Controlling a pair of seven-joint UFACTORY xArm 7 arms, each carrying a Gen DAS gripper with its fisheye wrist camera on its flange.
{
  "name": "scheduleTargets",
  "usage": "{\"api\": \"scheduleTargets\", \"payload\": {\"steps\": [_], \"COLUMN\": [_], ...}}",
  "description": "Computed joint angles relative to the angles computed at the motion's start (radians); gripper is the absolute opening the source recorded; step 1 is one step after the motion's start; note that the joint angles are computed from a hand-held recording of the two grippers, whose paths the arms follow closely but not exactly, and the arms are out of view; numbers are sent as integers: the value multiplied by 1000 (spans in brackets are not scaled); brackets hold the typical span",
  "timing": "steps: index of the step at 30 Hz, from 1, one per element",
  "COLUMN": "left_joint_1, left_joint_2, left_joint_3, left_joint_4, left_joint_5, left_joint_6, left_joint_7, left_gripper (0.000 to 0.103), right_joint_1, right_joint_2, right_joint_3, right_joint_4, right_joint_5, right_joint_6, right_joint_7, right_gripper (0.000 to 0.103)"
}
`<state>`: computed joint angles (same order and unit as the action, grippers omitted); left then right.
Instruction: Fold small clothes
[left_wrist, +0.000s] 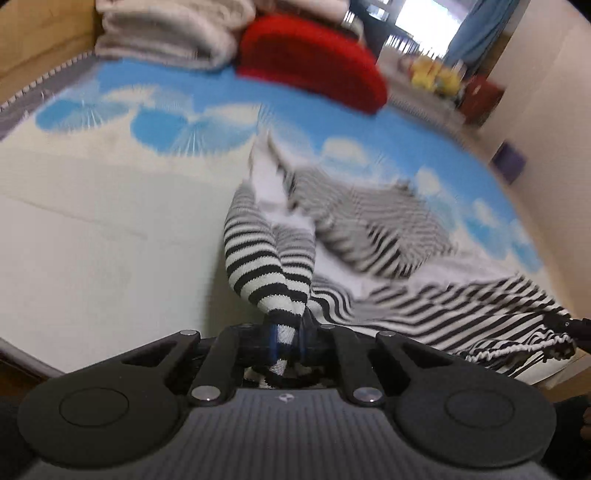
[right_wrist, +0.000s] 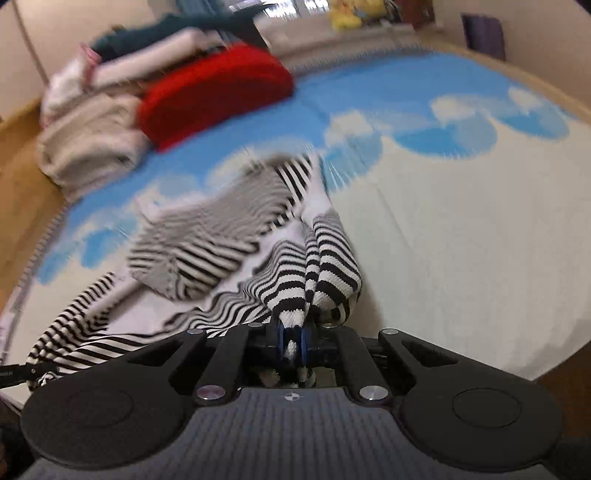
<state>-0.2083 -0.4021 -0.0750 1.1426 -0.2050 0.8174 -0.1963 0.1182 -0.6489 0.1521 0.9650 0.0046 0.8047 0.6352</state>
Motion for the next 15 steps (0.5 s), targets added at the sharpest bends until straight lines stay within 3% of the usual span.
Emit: {"api": "scheduleTargets", "payload": {"steps": [4,7,10,15], "left_joint_1": [-11,-25,-23,18], "left_joint_2": [-123,-90,41,409], "left_joint_3": [21,58,87,88], "left_joint_4": [-44,-2,106,422], "left_joint_5": [-39,-93,-133,-220], "left_joint_6": [27,61,86,150], "left_joint_7": [-7,2,48,168], "left_gripper": [10,11,11,11], "right_joint_1": [26,33,30,12], "right_joint_2": [-95,-126,-75,113], "right_joint_3": [-20,-24,-31,-61], "right_joint_4": [47,93,139,186], "right_joint_5": [30,39,49,67], "right_joint_6": [34,66,86,-5], "right_joint_7": [-24,-53,-84,-123], "right_gripper": [7,7,7,7]}}
